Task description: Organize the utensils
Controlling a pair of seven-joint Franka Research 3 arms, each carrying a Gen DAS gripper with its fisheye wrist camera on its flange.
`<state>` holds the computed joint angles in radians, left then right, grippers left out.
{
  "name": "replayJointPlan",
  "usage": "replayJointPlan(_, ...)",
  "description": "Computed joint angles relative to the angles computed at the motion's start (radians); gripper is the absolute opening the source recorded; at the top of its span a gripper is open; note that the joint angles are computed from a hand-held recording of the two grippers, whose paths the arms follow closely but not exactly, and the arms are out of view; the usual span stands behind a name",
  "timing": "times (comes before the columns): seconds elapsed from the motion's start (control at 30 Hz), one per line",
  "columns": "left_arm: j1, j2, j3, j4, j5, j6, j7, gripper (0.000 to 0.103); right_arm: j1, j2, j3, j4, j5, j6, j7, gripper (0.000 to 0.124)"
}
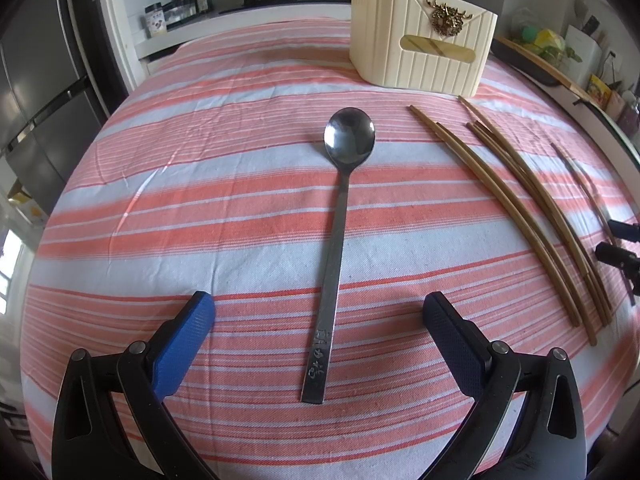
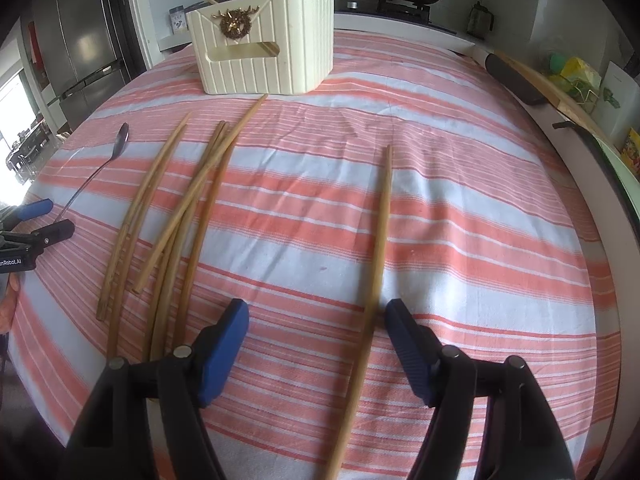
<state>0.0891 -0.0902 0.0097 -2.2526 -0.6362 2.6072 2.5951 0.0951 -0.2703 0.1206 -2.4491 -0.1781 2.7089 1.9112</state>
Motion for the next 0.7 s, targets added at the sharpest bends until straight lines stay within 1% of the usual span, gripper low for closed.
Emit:
replayJointPlan(0.1, 0.000, -0.001, 0.000, 0.000, 0.001, 0.000, -0.001, 0.103, -0.001, 0.000, 0.002, 0.002, -0.001, -0.007, 0.005, 0.072)
replayJointPlan(0.17, 0.003, 0.002, 0.000, 0.008, 0.017, -0.017, -0.008, 0.103, 0.003, 0.000, -0.004, 0.005, 0.002, -0.016, -0.012, 0.071)
replayJointPlan(0.23, 0.011, 0.014, 0.002, 0.043, 0.062, -0.081, -0.015, 0.102, 0.017, 0.008, -0.019, 0.023, 0.028, -0.046, -0.055, 0.070)
replayJointPlan(0.27, 0.018, 0.026, 0.006, 0.077, 0.080, -0.138, -0.007, 0.102, 0.025, 0.014, -0.029, 0.037, 0.047, -0.069, -0.084, 0.067)
replayJointPlan(0.3, 0.025, 0.036, 0.008, 0.104, 0.076, -0.180, 0.007, 0.102, 0.030, 0.019, -0.038, 0.053, 0.063, -0.095, -0.113, 0.061)
replayJointPlan(0.33, 0.033, 0.051, 0.011, 0.142, 0.061, -0.230, 0.025, 0.102, 0.034, 0.028, -0.048, 0.073, 0.081, -0.120, -0.142, 0.057)
replayJointPlan(0.4, 0.054, 0.083, 0.009, 0.221, 0.043, -0.327, 0.045, 0.102, 0.034, 0.044, -0.065, 0.107, 0.114, -0.169, -0.180, 0.043)
replayJointPlan(0.47, 0.074, 0.123, -0.002, 0.301, 0.030, -0.402, 0.045, 0.102, 0.031, 0.063, -0.083, 0.138, 0.159, -0.204, -0.210, 0.039)
replayJointPlan(0.5, 0.081, 0.143, -0.012, 0.334, 0.032, -0.427, 0.038, 0.102, 0.032, 0.077, -0.095, 0.157, 0.194, -0.217, -0.233, 0.039)
replayJointPlan(0.53, 0.084, 0.165, -0.023, 0.365, 0.045, -0.442, 0.028, 0.102, 0.033, 0.093, -0.103, 0.176, 0.221, -0.228, -0.252, 0.039)
replayJointPlan(0.57, 0.085, 0.177, -0.035, 0.380, 0.061, -0.438, 0.020, 0.102, 0.032, 0.110, -0.108, 0.198, 0.241, -0.239, -0.268, 0.039)
replayJointPlan(0.7, 0.070, 0.238, -0.083, 0.423, 0.134, -0.366, -0.014, 0.101, 0.027, 0.183, -0.105, 0.283, 0.229, -0.263, -0.278, 0.039)
